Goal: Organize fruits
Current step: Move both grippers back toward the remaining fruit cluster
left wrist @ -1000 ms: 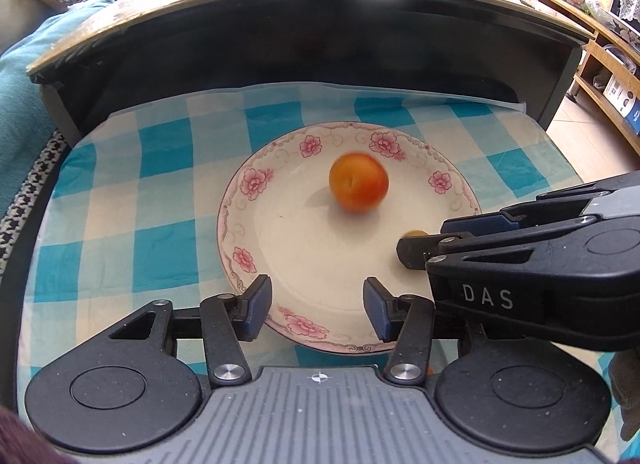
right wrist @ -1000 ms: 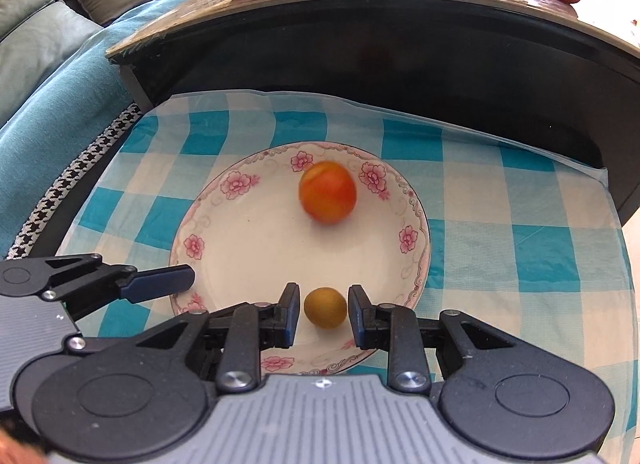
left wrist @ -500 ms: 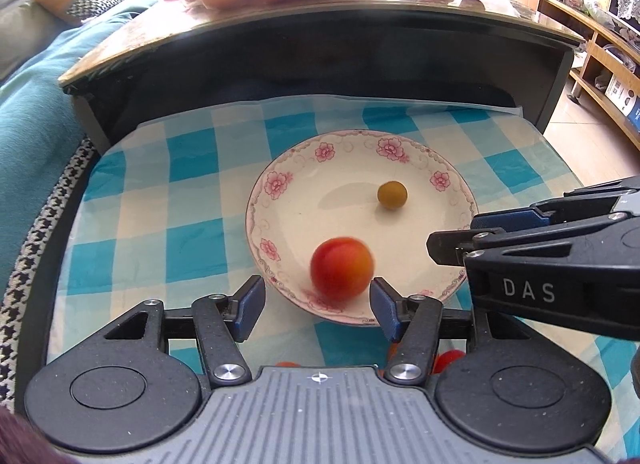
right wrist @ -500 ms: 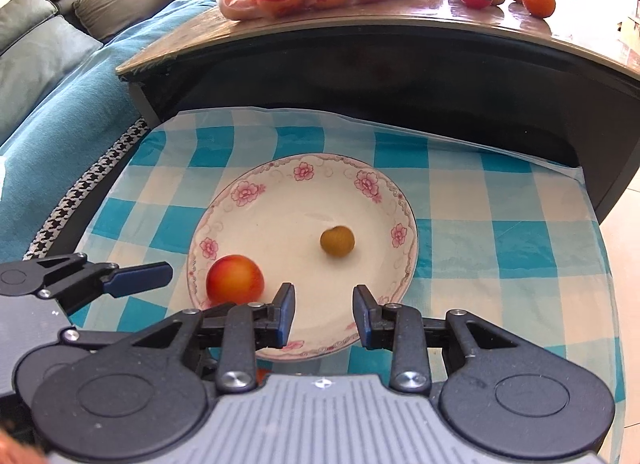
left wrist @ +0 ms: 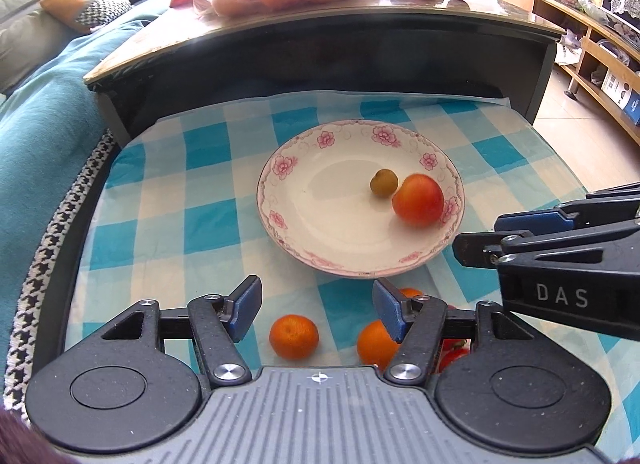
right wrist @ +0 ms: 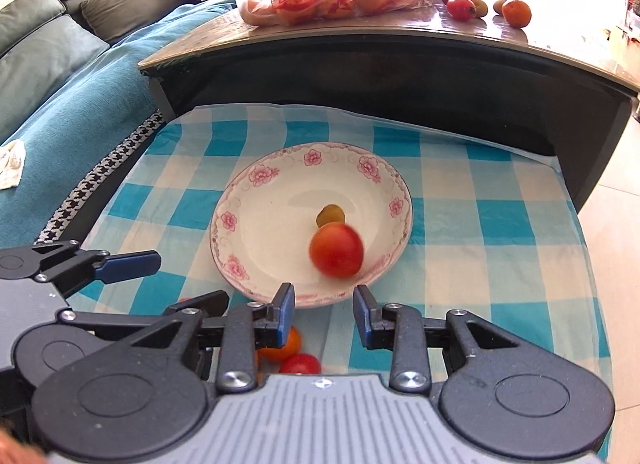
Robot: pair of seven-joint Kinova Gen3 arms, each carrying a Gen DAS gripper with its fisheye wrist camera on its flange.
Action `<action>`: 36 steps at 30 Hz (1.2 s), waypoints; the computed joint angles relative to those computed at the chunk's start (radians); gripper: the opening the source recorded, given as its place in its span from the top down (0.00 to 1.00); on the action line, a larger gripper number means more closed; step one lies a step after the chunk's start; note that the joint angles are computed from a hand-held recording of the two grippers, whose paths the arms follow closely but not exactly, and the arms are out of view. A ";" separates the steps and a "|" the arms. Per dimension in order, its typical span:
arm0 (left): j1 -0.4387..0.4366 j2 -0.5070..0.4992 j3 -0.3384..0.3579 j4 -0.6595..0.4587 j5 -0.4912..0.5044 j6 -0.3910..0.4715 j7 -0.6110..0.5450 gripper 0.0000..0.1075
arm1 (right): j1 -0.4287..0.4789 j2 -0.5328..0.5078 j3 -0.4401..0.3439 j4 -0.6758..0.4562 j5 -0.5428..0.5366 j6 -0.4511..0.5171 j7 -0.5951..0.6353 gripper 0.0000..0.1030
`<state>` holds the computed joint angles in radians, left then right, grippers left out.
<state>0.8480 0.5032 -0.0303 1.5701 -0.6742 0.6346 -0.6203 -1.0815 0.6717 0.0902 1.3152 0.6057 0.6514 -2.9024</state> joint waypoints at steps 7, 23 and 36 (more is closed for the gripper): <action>0.031 -0.031 -0.008 0.057 -0.040 0.001 0.066 0.34 | -0.048 -0.031 0.007 0.052 0.037 0.016 -0.067 0.67; 0.044 -0.056 0.064 0.155 -0.070 0.075 0.115 0.32 | -0.077 -0.034 -0.085 0.057 0.036 0.149 -0.049 0.66; 0.088 -0.035 0.081 0.178 -0.120 0.158 0.143 0.31 | -0.090 -0.007 -0.113 0.027 -0.024 0.208 0.024 0.66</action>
<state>0.9362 0.4686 0.0510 1.7483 -0.7947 0.7921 -0.4774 -1.1715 0.6645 -0.0224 1.3423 0.5816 0.8592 -2.8781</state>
